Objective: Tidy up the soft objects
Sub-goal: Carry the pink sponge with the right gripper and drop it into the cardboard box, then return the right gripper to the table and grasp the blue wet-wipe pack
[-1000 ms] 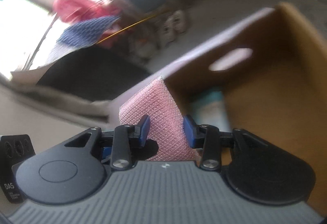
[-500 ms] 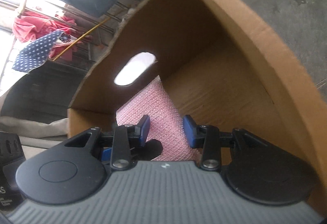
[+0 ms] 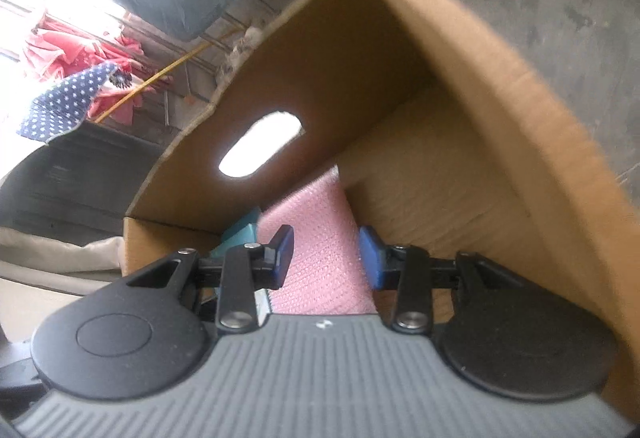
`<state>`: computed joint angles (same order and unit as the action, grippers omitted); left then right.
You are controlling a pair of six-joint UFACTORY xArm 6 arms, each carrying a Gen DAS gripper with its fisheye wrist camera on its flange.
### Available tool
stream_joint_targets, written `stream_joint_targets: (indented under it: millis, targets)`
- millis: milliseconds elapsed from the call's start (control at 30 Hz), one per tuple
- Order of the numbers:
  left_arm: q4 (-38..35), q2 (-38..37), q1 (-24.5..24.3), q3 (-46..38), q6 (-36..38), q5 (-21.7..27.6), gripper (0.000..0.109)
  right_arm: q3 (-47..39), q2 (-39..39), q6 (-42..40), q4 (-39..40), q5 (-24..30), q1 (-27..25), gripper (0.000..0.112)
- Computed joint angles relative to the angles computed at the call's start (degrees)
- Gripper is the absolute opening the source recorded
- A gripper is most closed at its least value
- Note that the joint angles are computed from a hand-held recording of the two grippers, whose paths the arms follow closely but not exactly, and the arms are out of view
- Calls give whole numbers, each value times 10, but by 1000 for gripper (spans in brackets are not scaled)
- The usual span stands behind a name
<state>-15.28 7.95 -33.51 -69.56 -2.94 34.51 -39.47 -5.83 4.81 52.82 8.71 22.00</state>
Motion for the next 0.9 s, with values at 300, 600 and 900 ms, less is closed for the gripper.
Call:
stream_joint_targets:
  millis: [300,600,900]
  targets:
    - [-50,-185,7,170,57,-60,68,102,-221,-16,57,-30,50,36]
    - [50,-400,36,364,50,-108,68,148,-350,195,-142,-70,138,36]
    - [71,-674,169,537,93,-46,68,69,-254,220,-164,-95,254,37]
